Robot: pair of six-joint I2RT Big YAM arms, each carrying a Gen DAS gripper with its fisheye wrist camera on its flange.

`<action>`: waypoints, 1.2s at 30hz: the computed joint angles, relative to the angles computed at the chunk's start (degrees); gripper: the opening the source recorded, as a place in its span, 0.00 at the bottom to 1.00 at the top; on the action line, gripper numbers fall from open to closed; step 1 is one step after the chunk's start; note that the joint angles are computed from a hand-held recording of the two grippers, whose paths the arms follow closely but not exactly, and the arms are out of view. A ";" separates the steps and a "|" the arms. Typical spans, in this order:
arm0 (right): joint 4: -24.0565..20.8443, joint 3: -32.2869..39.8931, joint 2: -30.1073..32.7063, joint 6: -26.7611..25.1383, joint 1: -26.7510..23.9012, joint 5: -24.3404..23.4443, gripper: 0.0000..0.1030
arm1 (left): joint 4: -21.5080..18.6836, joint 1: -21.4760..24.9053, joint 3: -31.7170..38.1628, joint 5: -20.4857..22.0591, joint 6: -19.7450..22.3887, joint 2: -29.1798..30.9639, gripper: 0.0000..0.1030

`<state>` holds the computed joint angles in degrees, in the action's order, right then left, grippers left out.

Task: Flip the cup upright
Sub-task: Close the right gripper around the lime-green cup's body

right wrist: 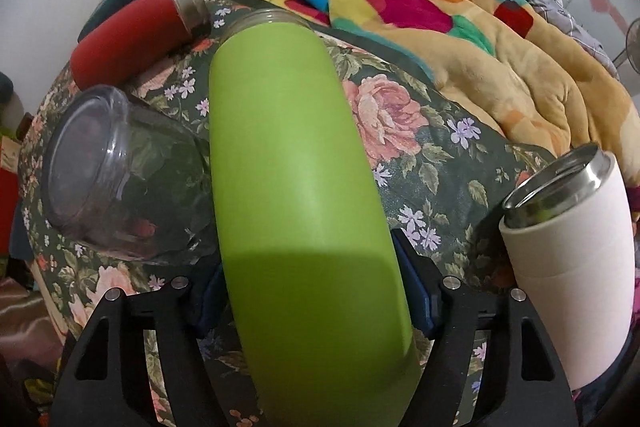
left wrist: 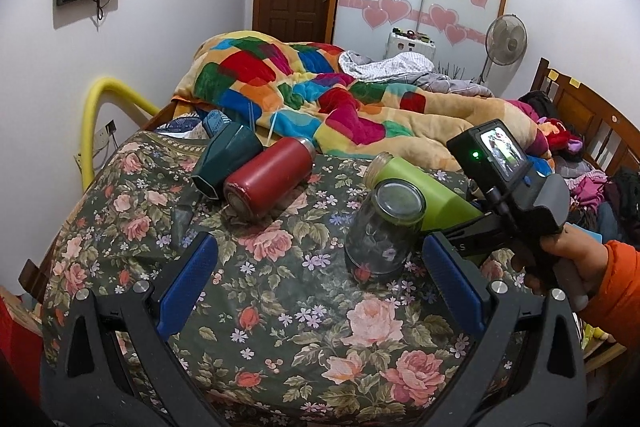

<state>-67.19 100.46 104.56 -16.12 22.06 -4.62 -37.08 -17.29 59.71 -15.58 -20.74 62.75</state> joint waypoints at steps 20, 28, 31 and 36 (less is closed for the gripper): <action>4.04 -7.51 -8.40 2.16 -1.85 -6.24 0.60 | -1.70 -3.11 0.63 -3.32 -0.55 -2.45 1.00; 6.35 -12.08 -13.86 3.71 -2.93 -8.05 0.60 | -3.39 -5.84 1.32 -6.92 -0.38 -4.54 1.00; 7.47 -13.69 -16.79 3.85 -3.11 -8.71 0.60 | -3.98 -6.78 1.55 -8.16 -0.75 -5.45 1.00; 8.52 -15.55 -21.08 3.86 -2.93 -10.44 0.60 | -4.81 -8.24 1.97 -10.32 -0.99 -6.83 1.00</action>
<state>-58.66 84.91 83.48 -12.26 19.13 -15.06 -41.88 -25.53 61.68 -25.90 -21.72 55.92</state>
